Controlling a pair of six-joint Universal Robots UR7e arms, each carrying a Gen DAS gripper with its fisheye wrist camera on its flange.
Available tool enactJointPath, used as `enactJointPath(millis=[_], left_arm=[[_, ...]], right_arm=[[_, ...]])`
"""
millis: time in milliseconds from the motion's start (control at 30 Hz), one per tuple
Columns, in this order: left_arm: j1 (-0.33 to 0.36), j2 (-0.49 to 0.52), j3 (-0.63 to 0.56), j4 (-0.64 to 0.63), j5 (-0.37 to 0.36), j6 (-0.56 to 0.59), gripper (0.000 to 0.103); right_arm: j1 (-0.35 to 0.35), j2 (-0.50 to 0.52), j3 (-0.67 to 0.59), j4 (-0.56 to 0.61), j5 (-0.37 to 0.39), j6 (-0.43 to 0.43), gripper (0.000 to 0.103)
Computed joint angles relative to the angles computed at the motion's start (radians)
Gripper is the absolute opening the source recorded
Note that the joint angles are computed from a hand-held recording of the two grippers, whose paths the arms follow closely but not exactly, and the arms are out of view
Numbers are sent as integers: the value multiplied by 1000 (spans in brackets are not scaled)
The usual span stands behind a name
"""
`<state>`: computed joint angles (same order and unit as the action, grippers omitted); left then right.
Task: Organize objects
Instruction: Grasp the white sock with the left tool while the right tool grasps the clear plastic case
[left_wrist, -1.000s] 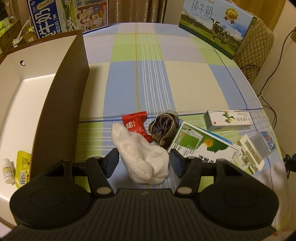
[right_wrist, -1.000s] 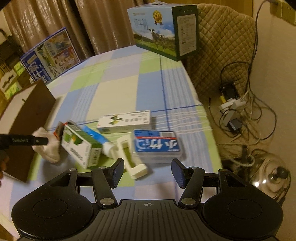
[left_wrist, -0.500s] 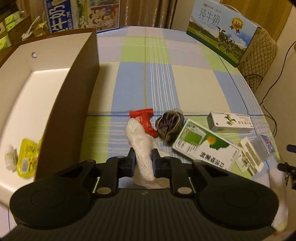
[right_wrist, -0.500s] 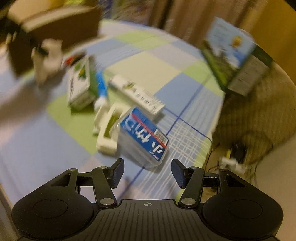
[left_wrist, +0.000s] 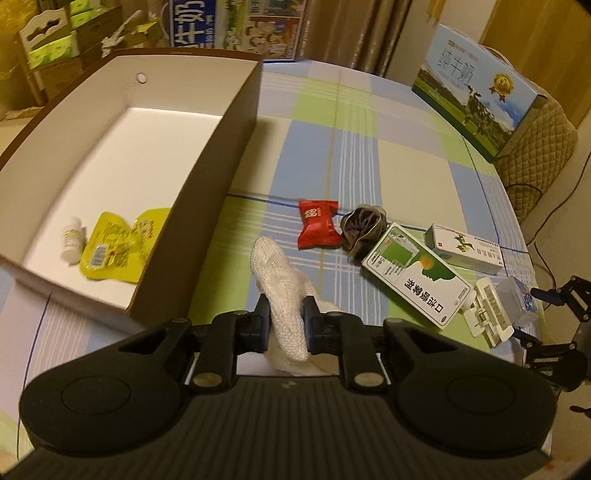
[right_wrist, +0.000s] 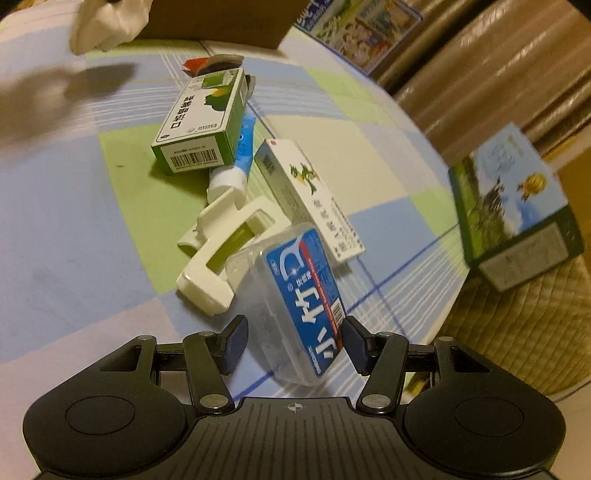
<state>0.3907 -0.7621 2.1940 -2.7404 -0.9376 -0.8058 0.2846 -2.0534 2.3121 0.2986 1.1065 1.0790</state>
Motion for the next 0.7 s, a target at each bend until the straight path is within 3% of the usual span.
enactJointPath(millis=[67, 167, 267, 433, 567, 700], left_arm=[[-6, -7, 6, 11, 5, -20, 14], [-12, -18, 13, 25, 8, -40, 14], [-15, -24, 18, 21, 6, -42, 14], [-16, -23, 18, 4, 1, -20, 14], [-18, -31, 24, -15, -1, -4, 14], [-21, -46, 34, -37, 1, 13, 14]], right_arm=[[-15, 0, 4, -9, -34, -2, 47], [-62, -17, 6, 32, -116, -19, 31], [-43, -24, -3, 43, -92, 14, 27], [32, -19, -68, 161, 7, 253, 27], [49, -41, -103, 256, 19, 456, 27], [90, -68, -119, 316, 49, 590, 27]])
